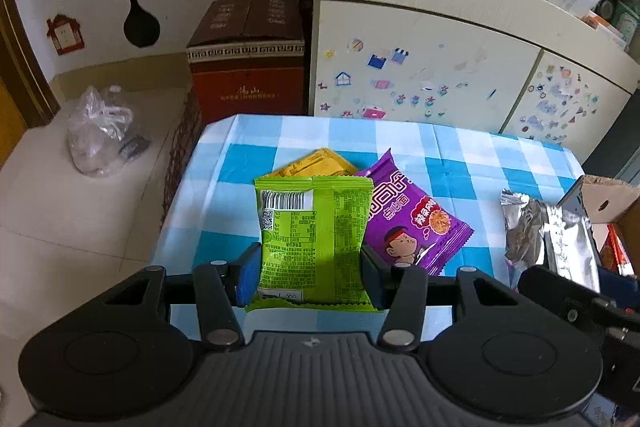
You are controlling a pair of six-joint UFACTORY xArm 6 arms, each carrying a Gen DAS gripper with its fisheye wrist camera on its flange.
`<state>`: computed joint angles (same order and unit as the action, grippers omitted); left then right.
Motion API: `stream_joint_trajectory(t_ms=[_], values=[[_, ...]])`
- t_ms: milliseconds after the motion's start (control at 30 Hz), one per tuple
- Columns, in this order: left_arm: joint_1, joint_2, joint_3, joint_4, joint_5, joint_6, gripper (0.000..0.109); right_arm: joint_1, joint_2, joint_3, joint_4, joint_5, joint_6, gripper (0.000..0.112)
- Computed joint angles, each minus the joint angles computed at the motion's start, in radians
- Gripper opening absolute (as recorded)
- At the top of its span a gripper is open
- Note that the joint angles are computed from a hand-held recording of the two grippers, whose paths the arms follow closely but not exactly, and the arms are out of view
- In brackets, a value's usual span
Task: Organize snacks
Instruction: 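Carry the green and silver packets over the cardboard box with both tools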
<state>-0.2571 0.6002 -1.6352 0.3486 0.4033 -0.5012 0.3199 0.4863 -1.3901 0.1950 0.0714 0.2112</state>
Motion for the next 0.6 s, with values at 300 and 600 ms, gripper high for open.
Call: stream_joint_trajectory(t_ms=[300, 600], values=[[-0.019, -0.016, 0.025, 0.035, -0.029, -0.003, 0.057, -0.013, -0.029, 0.036, -0.007, -0.021, -0.003, 0.061], [-0.040, -0.045, 0.074, 0.047, -0.054, 0.013, 0.057, -0.028, -0.079, 0.098, 0.005, -0.050, -0.023, 0.061]])
